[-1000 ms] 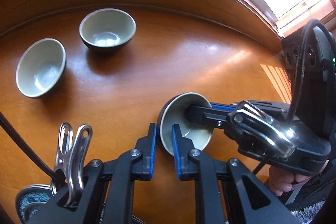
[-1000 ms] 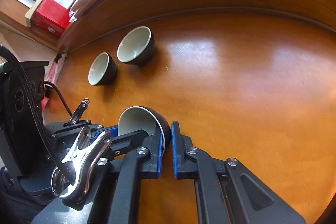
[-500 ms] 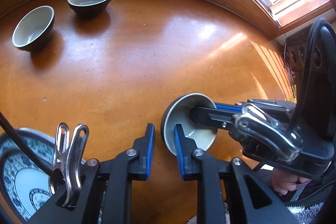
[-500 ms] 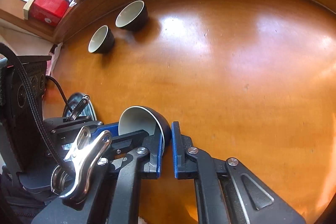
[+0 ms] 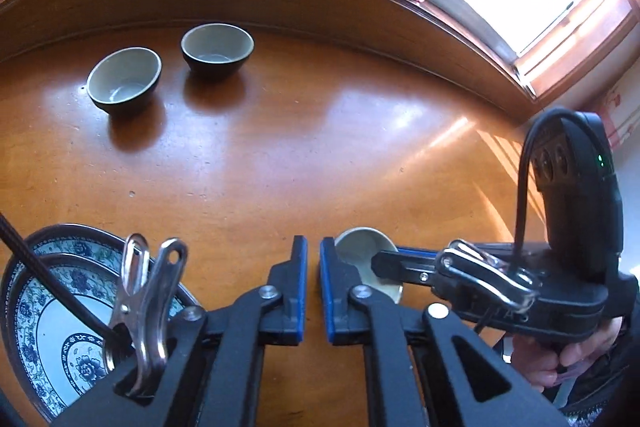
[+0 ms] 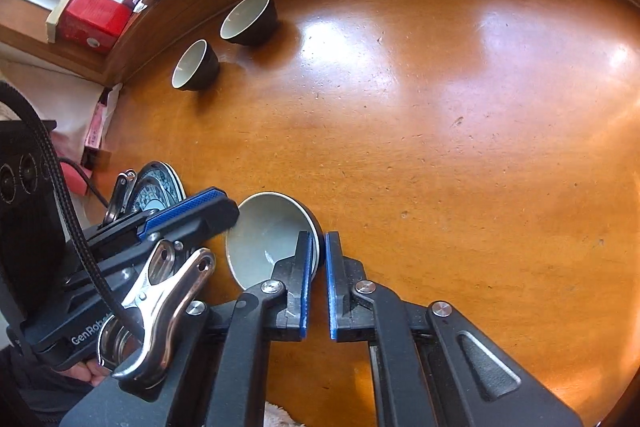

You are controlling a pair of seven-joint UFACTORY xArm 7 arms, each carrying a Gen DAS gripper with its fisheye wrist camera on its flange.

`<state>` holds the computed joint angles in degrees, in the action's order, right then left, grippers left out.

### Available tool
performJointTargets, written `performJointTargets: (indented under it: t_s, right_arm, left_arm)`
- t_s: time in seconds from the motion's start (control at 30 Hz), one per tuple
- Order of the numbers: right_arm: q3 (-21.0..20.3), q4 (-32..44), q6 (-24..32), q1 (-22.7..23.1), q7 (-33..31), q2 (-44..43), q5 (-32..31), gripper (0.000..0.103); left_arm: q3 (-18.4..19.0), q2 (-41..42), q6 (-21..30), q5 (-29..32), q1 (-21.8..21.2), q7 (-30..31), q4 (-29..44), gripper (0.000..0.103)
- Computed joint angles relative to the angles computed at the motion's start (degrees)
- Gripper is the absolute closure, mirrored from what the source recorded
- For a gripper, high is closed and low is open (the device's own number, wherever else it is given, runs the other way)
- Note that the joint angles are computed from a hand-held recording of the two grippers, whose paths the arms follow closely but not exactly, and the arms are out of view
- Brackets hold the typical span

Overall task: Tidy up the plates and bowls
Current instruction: 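Lift the gripped bowl and carry it toward the plate stack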

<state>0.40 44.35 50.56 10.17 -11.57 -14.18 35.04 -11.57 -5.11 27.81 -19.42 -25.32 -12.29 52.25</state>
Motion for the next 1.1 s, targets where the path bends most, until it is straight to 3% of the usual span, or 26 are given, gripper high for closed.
performJointTargets:
  t_s: [0.4,0.53,0.63,0.7,0.8,0.93,1.1]
  right_arm:
    - [-0.58,-1.65,-1.56,-0.02,0.75,-3.03,-0.82,0.095]
    - [-1.94,-3.21,-2.01,-0.36,0.43,-5.21,1.26,0.095]
    - [-3.31,-4.59,-2.00,-0.27,-0.26,-6.52,3.82,0.095]
    - [-3.86,-4.88,-1.31,-0.16,-1.19,-6.63,5.17,0.095]
    - [-3.93,-4.85,-0.34,-0.37,-1.81,-6.43,5.64,0.095]
    - [-4.24,-5.07,0.00,-0.49,-3.04,-6.16,7.63,0.095]
    - [-4.14,-4.55,0.69,-0.90,-4.64,-5.15,9.99,0.095]
  left_arm:
    - [0.07,-0.41,1.58,0.43,0.42,0.17,0.10,0.096]
    - [1.25,-2.66,-2.04,-7.00,-0.89,6.06,-2.42,0.083]
    - [2.54,-3.92,-4.41,-13.70,-2.31,11.24,-3.99,0.083]
    - [2.89,-3.76,-3.45,-15.57,-2.66,13.08,-3.84,0.084]
    - [2.14,-1.62,-0.18,-14.78,-2.15,11.98,-1.75,0.084]
    - [0.10,0.75,3.25,-3.89,-0.18,2.25,0.40,0.089]
    - [-0.57,2.09,4.93,-0.35,0.03,-1.69,2.21,0.095]
